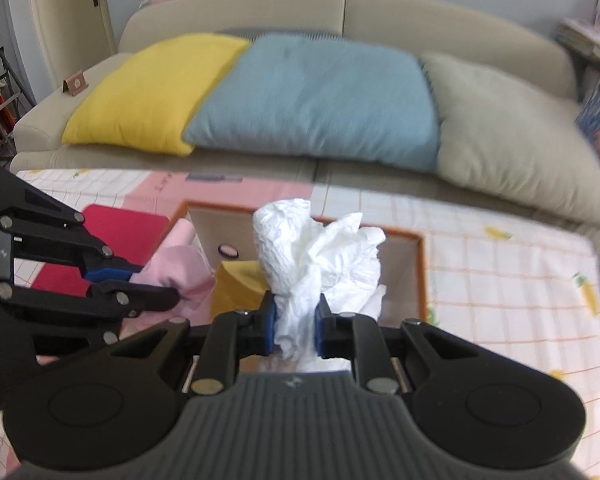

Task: Organize soft objects

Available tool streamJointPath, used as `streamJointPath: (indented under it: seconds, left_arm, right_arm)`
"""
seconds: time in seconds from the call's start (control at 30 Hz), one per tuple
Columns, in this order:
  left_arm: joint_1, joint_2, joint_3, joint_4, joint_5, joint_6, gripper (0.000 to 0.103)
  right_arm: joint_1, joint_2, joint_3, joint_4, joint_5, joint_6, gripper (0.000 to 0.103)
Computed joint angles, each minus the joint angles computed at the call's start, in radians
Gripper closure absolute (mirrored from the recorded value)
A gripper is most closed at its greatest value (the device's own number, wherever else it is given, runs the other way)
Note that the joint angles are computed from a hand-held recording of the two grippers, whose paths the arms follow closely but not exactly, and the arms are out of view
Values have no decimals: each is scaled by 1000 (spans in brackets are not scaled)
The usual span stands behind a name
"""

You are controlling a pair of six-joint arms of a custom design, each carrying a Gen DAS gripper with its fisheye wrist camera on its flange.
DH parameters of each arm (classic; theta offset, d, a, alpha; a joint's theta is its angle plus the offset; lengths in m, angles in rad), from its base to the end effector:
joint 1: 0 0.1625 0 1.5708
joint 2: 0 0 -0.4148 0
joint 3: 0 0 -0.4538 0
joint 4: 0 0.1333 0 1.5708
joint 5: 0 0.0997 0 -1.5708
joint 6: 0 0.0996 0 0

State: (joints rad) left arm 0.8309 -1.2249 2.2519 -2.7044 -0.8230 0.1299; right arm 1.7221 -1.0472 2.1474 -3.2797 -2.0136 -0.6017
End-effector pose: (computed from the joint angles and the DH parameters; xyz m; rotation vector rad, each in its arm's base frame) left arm -0.1767 -0.4918 0.1024 0.9768 2.2232 -0.4096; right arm 0.1719 -0.5265 0.1004 0.7575 -2.3984 0.6421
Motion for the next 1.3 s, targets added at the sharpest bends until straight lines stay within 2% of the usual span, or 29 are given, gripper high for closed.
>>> streamJointPath:
  seconds: [0.2,0.4,0.53,0.67,0.77,0.83,1.0,1.13,1.3]
  left_arm:
    - [24,39,-26,73,-18,-8,96]
    - [39,80,-56,134,-50,-18,96]
    - [43,87,-73,192,-43,-60,95]
    - [47,70,-76,229,-73,-69,89]
    - [49,58,-75,262,-90,-96,87]
    - [53,41,-69,269,-107,-116,77]
    - [41,-3,-44,248,-126,-140,52]
    - [16,-51,-15,233,-133,-153,50]
    - [-31,-156,40,225,-147,-186,49]
  right_arm:
    - [-59,11,-43,157,35,123,87]
    - [-46,63,-73,157,-40,84,86]
    - [-31,79,-80,181,-76,5,85]
    - [-25,88,-88,186,-104,-4,82]
    - [-27,84,-89,203,-94,17,78]
    - [-21,84,-88,204,-99,14,77]
    - [-5,69,-72,196,-96,7,62]
    - [14,38,-49,184,-95,26,54]
    - [55,-27,-14,191,-106,94,42]
